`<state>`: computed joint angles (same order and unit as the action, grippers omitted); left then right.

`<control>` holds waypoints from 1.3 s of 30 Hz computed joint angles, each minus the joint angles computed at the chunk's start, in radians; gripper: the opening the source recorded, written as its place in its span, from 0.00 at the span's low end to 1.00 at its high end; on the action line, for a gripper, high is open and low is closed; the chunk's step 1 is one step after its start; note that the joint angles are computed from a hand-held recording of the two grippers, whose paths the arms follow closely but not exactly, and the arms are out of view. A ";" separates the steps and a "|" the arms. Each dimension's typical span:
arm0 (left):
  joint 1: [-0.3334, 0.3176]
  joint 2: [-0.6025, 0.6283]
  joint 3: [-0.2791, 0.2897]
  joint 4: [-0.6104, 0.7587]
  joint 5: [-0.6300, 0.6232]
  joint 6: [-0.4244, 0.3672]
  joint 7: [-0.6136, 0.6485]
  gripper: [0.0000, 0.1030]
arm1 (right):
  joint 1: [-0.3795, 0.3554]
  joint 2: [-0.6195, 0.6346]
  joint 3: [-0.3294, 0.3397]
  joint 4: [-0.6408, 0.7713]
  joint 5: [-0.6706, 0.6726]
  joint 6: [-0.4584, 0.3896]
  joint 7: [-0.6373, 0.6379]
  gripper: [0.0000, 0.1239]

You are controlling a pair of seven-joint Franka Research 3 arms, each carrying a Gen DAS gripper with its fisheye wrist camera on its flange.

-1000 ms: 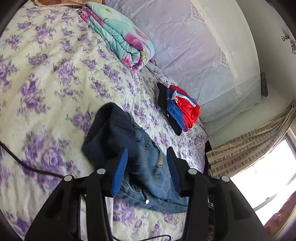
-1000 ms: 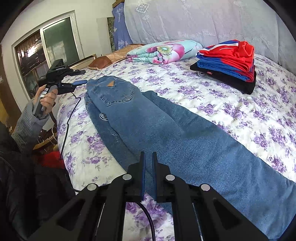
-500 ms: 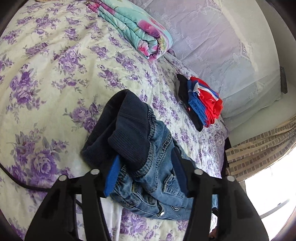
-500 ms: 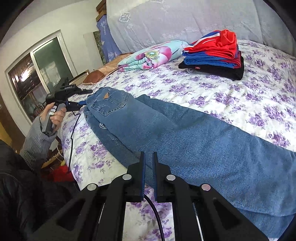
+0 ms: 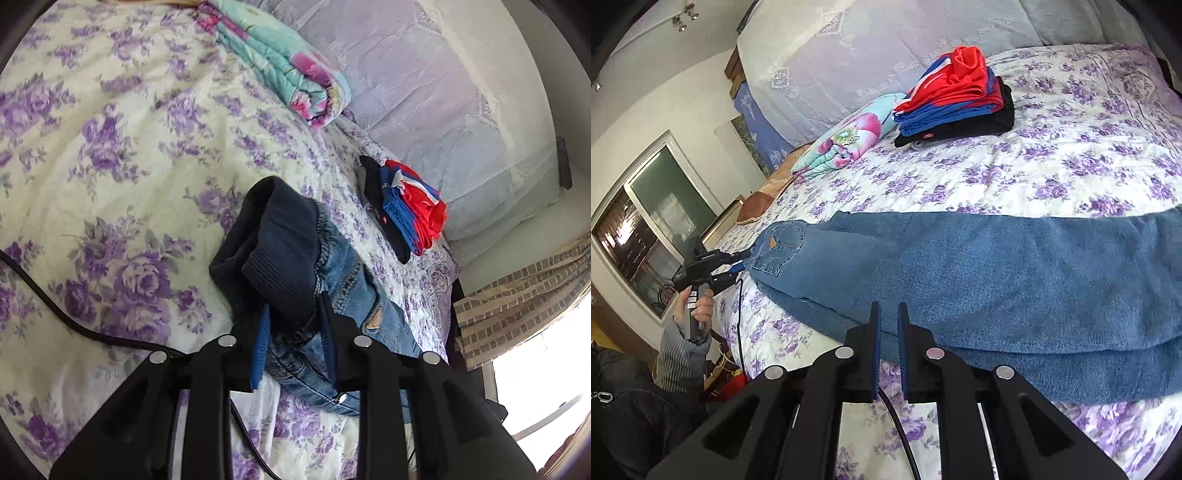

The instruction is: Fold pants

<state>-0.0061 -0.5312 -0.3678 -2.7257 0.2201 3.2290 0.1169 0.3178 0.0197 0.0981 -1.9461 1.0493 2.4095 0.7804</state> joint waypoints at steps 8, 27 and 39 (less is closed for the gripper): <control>0.073 -0.064 -0.111 0.095 0.110 -0.070 0.026 0.42 | -0.019 -0.033 -0.025 -0.071 0.047 0.096 0.198 0.15; -0.254 0.409 0.096 0.389 0.097 -0.117 0.334 0.55 | -0.065 -0.044 -0.053 -0.143 0.223 0.203 0.416 0.51; -0.302 0.373 0.138 0.337 0.007 -0.072 0.373 0.55 | -0.065 -0.044 -0.024 -0.093 0.442 0.315 0.102 0.08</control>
<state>-0.3078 -0.1578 -0.2294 -2.3887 0.2274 3.1569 0.4901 0.2531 -0.0247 0.0744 -2.0389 1.4910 2.7243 0.8828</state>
